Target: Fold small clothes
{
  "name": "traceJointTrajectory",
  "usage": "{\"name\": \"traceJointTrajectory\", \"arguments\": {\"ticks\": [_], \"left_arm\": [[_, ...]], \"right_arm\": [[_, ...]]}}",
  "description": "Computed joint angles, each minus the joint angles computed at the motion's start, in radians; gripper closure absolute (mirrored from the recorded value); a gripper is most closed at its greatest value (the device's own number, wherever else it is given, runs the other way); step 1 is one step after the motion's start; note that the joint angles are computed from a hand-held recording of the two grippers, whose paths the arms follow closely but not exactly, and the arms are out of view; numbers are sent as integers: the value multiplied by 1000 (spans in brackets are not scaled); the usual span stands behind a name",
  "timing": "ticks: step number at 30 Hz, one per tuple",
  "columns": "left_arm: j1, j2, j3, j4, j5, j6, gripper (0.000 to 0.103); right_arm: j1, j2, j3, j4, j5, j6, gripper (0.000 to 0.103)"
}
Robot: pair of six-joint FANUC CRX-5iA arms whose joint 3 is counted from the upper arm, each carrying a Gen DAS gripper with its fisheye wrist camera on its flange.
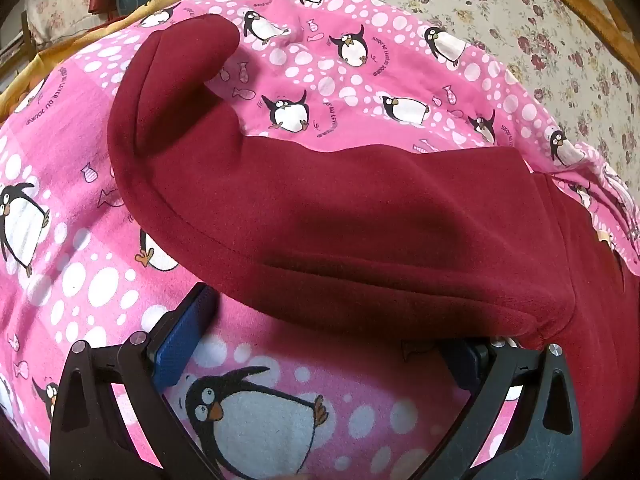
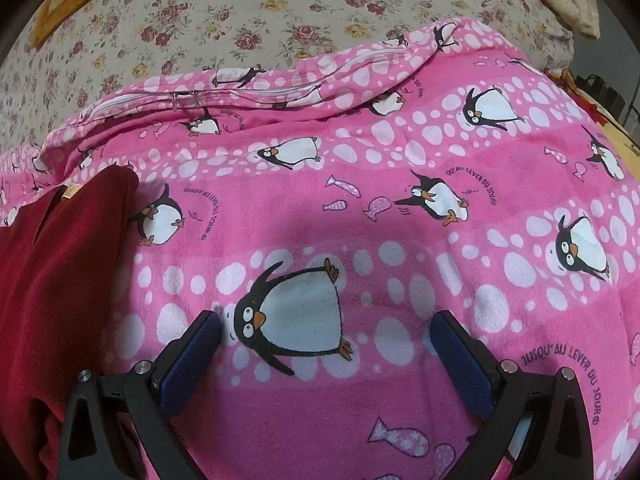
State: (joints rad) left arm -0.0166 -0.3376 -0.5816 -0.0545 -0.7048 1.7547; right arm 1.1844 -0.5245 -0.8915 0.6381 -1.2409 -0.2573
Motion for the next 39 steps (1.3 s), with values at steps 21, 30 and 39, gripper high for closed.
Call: {"name": "traceJointTrajectory", "arguments": {"ticks": [21, 30, 39], "left_arm": [[-14, -26, 3, -11, -53, -7, 1], [-33, -142, -13, 16, -156, -71, 1], [-132, -229, 29, -30, -212, -54, 1]], "right_arm": [[-92, -4, 45, -71, 53, 94, 0], [164, -203, 8, 15, -89, -179, 10], [611, -209, 115, 86, -211, -330, 10]]}}
